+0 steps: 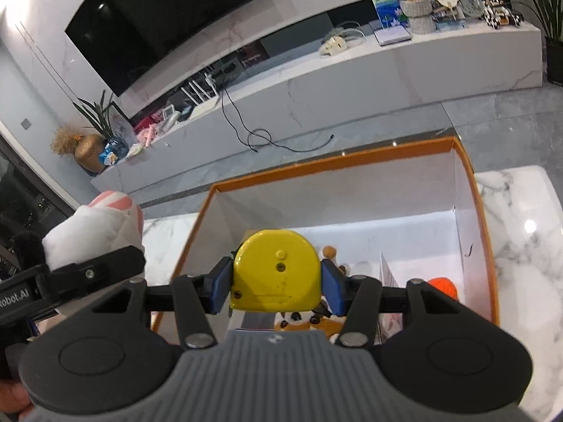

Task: Organize objects
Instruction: 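Lift the plush and tape measure and carry both over the orange box, then open the right gripper to drop the tape measure into the box while the left gripper lowers the plush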

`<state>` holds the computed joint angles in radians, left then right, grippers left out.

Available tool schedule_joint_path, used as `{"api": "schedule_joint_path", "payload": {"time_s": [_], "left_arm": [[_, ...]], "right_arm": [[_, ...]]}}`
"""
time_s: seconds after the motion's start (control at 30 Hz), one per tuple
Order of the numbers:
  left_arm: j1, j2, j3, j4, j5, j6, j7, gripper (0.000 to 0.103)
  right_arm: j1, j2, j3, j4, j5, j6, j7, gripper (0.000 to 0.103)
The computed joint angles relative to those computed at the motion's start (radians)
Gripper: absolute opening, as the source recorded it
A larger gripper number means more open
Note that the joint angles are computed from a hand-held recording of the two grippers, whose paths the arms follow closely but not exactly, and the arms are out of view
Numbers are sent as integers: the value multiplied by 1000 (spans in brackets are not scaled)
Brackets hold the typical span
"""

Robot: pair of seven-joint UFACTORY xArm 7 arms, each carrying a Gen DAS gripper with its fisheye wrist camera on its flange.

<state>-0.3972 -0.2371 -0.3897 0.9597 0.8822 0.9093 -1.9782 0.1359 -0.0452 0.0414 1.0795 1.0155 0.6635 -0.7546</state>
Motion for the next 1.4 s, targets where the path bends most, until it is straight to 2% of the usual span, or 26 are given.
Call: {"api": "schedule_joint_path", "payload": {"time_s": [0.17,0.27,0.33,0.43,0.53,0.67,0.93,1.4], "left_arm": [[-9,73,15,32,19,-20,18,82],[-27,114,38,55,-9,-20,37,82],[-38,130,52,61,-13,-30,32,82],[-50,143,70,66,-17,-25,28,82],[-63,165,78,84,-37,5,51,82],[-82,200,94,109,-51,22,83,82],[-105,244,125,137,-72,17,106,82],[-124,273,151,153,-82,29,122,83]], "right_arm": [[0,53,15,20,-37,-29,31,56],[-8,87,23,34,-67,-56,56,56],[-15,97,30,39,-60,-72,32,55],[-29,113,35,56,-53,-54,37,55],[-27,111,45,44,-70,-109,27,55],[-14,121,52,34,-159,-201,78,55],[-20,162,70,22,-302,-295,168,55],[-25,147,87,-16,-318,-337,159,55]]}}
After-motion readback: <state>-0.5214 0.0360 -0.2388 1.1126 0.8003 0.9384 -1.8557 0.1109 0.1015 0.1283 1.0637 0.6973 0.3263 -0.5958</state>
